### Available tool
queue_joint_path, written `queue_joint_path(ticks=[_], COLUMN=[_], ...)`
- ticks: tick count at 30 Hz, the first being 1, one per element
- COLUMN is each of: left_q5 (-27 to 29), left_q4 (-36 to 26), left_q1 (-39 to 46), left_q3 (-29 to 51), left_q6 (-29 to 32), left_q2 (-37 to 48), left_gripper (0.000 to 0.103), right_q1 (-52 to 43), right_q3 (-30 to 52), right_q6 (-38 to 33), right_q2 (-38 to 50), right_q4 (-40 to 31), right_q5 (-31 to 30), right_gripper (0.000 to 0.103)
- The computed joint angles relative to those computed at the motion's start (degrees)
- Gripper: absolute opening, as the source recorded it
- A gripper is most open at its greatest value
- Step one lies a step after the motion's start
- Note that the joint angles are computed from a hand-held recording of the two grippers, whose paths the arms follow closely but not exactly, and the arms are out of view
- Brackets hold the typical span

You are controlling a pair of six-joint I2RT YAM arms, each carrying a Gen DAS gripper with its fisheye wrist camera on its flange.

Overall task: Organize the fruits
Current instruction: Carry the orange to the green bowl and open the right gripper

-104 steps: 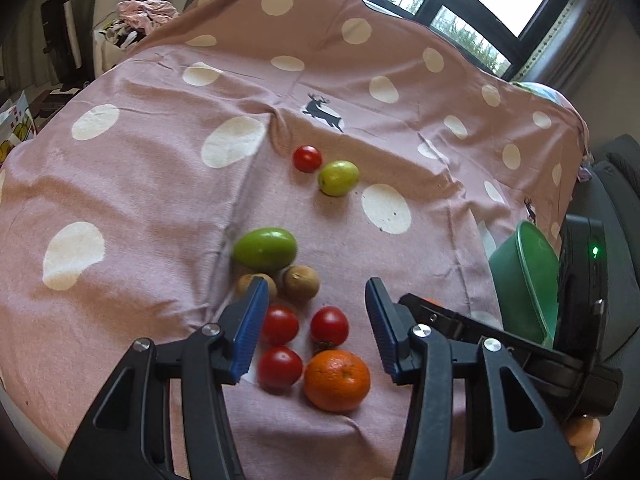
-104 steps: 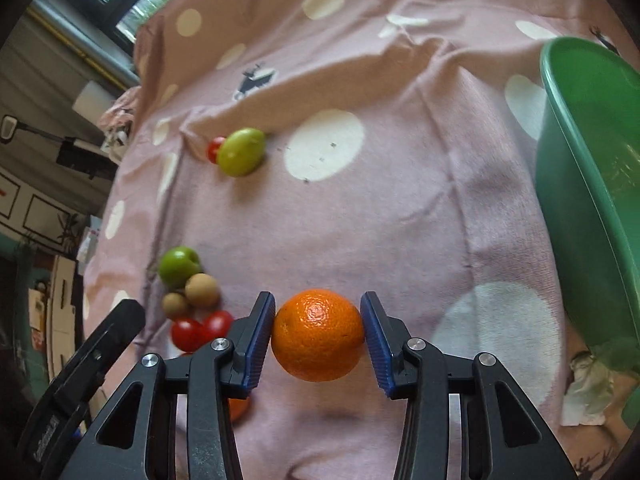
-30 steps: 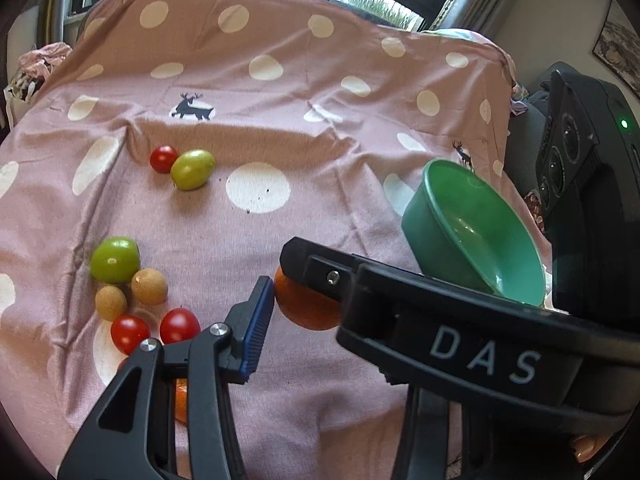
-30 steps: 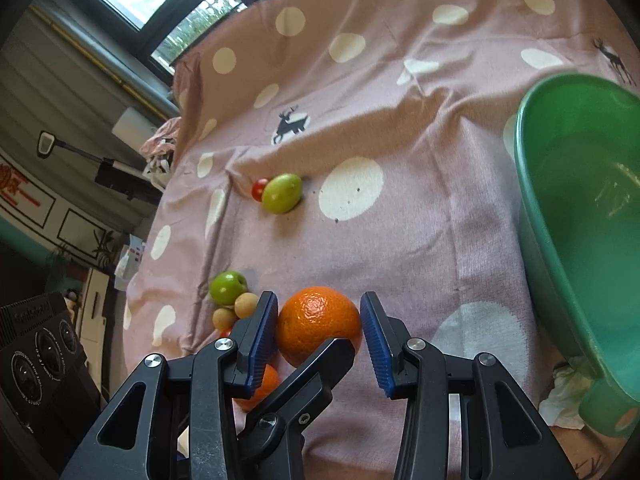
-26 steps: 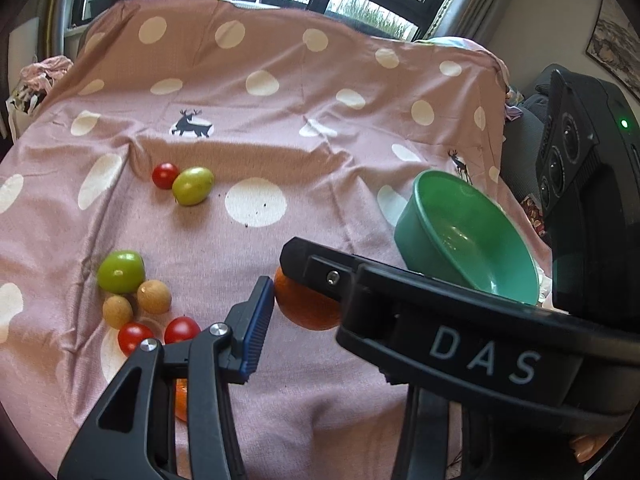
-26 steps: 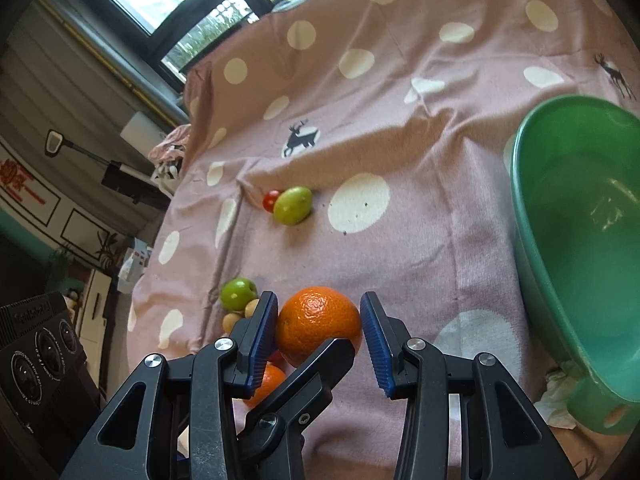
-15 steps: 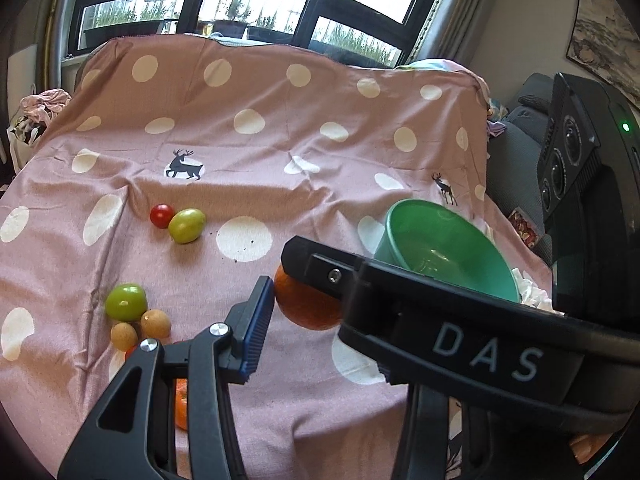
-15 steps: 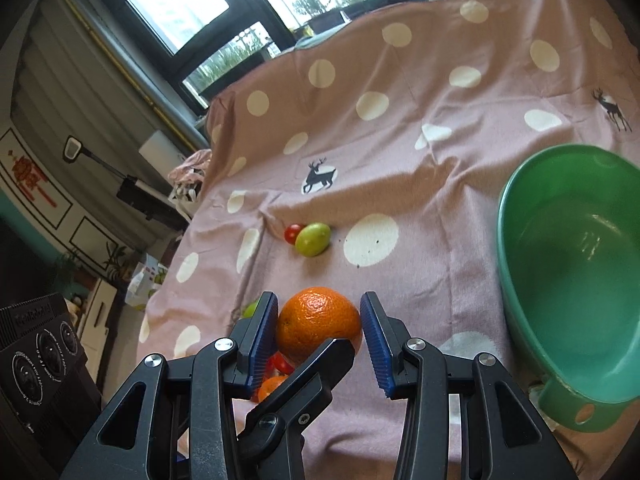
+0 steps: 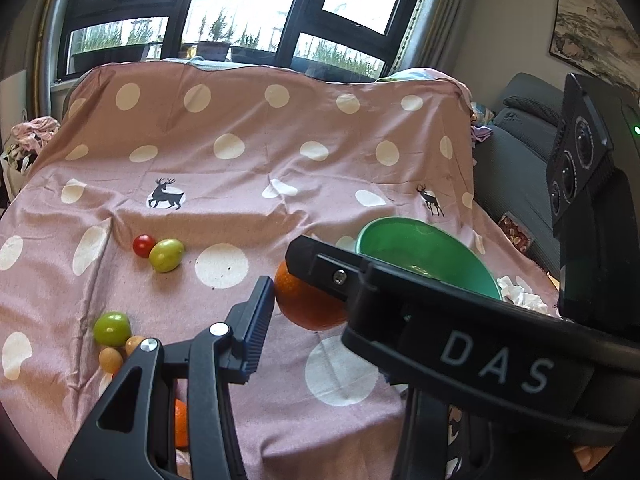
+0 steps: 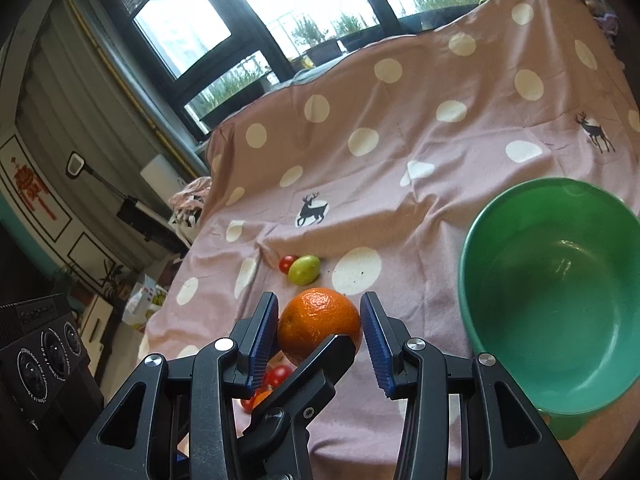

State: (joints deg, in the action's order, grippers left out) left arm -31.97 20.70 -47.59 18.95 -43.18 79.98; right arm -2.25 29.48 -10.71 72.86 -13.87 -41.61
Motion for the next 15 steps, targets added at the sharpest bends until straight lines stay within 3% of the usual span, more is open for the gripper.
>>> queue_joint_path(ticks=[15], left_q5=[1.96], left_q4=[2.86], left_q1=[-1.26], left_q3=[7.57], left_q6=[3.6], left_q2=[8.01], left_gripper=[0.044], right_q1=[-9.61], right_q3=[1.85], right_q6=[-3.23], right_q2=[0.74], right_q4=[-0.95], right_q5=[-3.03], right_gripper=[0.046])
